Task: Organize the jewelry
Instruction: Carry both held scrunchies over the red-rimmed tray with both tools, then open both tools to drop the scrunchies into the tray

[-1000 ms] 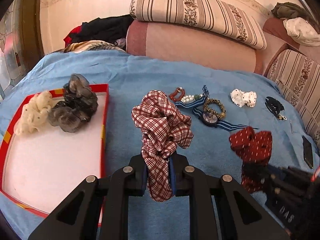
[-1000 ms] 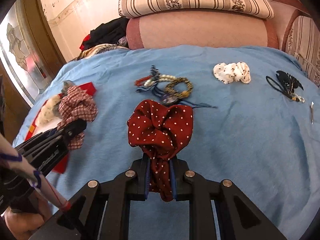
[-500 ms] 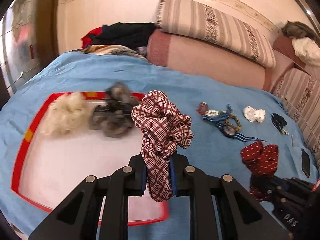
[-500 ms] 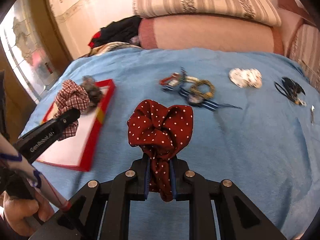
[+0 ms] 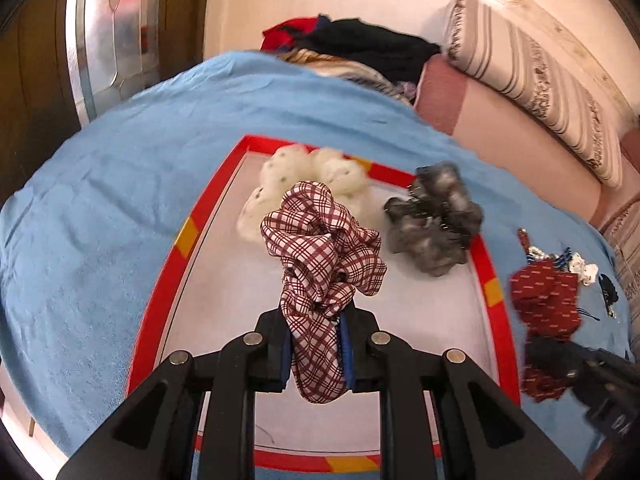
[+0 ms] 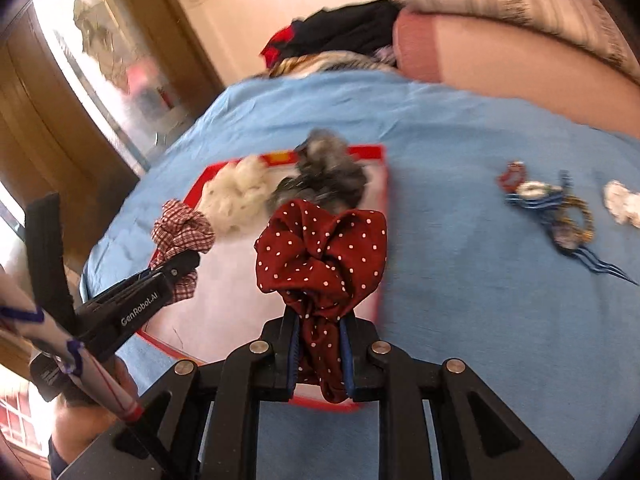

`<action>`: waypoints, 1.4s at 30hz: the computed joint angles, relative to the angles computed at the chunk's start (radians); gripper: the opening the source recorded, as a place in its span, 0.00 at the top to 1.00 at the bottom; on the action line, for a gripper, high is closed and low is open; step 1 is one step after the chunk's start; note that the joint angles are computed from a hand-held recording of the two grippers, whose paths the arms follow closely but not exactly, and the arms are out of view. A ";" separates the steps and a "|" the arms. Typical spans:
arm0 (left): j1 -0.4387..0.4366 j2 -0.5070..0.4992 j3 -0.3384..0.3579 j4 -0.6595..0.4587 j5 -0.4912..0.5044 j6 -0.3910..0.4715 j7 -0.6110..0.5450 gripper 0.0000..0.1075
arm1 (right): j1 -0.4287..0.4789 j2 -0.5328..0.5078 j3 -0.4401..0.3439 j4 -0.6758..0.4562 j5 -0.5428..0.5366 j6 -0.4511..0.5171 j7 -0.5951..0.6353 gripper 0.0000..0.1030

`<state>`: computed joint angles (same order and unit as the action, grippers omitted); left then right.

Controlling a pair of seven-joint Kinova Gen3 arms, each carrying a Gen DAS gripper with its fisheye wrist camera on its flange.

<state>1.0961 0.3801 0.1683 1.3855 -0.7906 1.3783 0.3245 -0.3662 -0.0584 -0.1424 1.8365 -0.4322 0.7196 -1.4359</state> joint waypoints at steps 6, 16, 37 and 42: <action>-0.029 -0.003 -0.002 0.012 0.035 -0.015 0.014 0.83 | -0.040 0.126 -0.043 -0.091 0.049 0.019 -0.083 0.82; -0.090 -0.019 -0.008 0.050 0.090 -0.083 0.002 0.83 | -0.052 0.224 -0.052 -0.169 0.108 0.053 -0.151 0.80; -0.054 0.020 -0.024 -0.015 0.036 0.003 0.012 0.53 | -0.025 0.221 -0.059 -0.182 0.148 0.018 -0.142 0.48; -0.017 0.038 -0.034 -0.057 -0.007 0.056 0.018 0.49 | -0.003 0.160 -0.055 -0.138 0.087 0.010 -0.076 0.48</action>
